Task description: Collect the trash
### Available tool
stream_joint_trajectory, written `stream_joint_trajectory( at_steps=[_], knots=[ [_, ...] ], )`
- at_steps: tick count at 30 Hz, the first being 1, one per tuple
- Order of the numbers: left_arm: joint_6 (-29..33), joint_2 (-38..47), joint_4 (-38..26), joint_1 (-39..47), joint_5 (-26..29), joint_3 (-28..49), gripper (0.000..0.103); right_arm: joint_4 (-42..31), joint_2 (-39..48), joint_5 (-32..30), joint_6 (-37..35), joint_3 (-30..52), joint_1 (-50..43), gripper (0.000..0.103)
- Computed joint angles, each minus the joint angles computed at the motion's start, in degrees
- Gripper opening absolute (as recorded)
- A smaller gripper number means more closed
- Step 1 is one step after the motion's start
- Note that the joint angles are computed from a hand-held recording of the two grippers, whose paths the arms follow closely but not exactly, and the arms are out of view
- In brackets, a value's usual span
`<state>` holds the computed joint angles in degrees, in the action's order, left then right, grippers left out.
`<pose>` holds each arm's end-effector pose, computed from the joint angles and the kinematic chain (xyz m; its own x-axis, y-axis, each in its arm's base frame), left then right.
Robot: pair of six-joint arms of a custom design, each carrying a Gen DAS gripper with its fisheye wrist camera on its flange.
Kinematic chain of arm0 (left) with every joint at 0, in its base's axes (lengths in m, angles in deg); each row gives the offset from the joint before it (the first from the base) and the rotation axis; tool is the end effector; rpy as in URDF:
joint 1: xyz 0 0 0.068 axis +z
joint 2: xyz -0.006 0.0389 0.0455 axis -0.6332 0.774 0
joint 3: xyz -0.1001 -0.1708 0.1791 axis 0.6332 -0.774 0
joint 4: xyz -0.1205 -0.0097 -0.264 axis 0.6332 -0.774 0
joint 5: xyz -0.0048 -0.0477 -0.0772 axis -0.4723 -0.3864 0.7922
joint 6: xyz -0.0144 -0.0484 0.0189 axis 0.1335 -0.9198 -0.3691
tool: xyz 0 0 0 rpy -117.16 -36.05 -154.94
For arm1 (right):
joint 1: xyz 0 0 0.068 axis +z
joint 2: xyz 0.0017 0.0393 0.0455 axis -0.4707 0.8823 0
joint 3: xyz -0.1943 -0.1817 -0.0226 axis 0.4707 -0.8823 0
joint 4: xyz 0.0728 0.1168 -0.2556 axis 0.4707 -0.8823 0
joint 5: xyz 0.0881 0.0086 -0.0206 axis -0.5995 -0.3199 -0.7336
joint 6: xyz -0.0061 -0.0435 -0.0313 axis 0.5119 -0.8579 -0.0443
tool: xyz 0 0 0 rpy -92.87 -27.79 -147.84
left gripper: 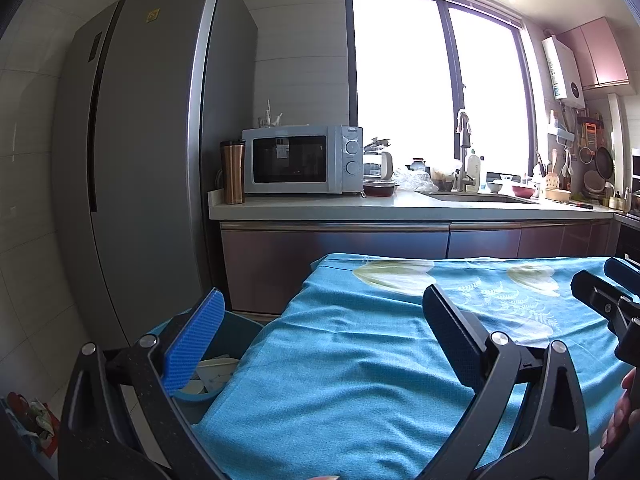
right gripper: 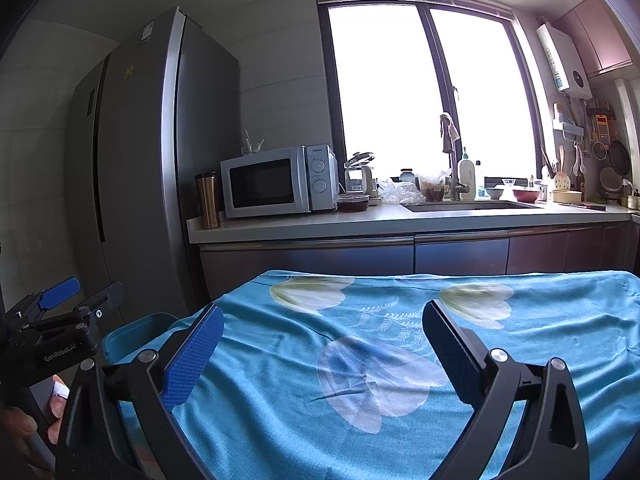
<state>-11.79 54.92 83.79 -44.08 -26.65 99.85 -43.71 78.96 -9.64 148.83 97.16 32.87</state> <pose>0.2766 -0.0389 0.0862 -0.1690 0.1301 -0.9770 0.5278 0.8491 0.0218 0.1138 0.1335 0.0794 -0.1529 0.1823 -0.9713 0.4254 0.8992 0.1018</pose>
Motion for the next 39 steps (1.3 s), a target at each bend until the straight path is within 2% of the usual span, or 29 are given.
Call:
stream_joint_trajectory(
  at_steps=[9, 39],
  knots=[
    [-0.14, 0.14, 0.42, -0.04, -0.09, -0.22, 0.097, -0.15, 0.38, 0.11, 0.22, 0.18, 0.13, 0.096],
    [0.11, 1.82, 0.92, -1.37, -1.48, 0.24, 0.097, 7.9, -1.32, -0.94, -7.22, -2.42, -1.54, 0.096]
  ],
)
